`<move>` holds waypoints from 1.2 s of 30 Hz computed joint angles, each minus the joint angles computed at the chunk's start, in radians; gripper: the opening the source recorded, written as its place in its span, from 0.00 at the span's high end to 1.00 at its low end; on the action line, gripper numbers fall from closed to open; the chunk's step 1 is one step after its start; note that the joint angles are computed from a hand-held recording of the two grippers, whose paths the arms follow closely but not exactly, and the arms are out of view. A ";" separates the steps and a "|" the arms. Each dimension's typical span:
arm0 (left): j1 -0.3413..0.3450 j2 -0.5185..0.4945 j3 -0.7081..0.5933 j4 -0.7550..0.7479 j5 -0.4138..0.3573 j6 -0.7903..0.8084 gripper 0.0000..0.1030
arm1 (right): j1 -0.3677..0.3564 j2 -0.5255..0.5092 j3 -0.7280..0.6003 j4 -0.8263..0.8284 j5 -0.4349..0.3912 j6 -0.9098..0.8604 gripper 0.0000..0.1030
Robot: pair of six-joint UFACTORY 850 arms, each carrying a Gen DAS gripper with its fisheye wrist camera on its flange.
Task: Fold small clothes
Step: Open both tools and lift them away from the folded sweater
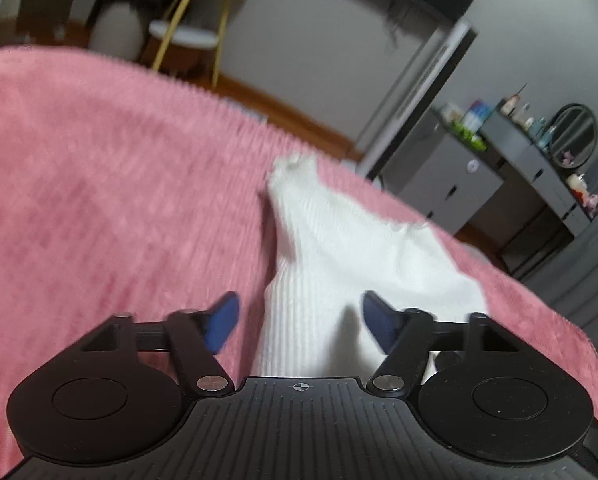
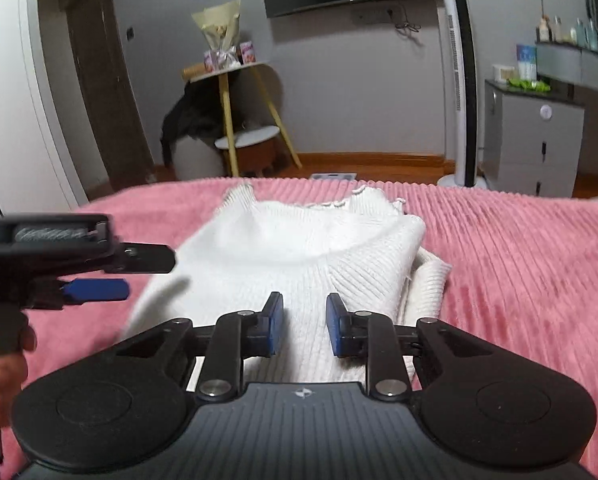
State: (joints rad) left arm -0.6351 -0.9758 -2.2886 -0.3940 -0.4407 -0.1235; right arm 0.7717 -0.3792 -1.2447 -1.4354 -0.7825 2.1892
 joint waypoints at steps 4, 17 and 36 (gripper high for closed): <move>-0.010 -0.084 -0.111 0.143 -0.052 -0.149 0.31 | -0.009 -0.047 -0.019 0.007 -0.009 -0.099 0.79; -0.038 0.178 0.305 0.390 0.143 -0.299 0.14 | 0.063 -0.010 0.005 0.045 -0.082 -0.081 0.73; -0.122 0.316 0.528 0.938 0.036 -0.692 0.06 | 0.127 -0.046 -0.122 0.545 -0.183 -0.548 0.23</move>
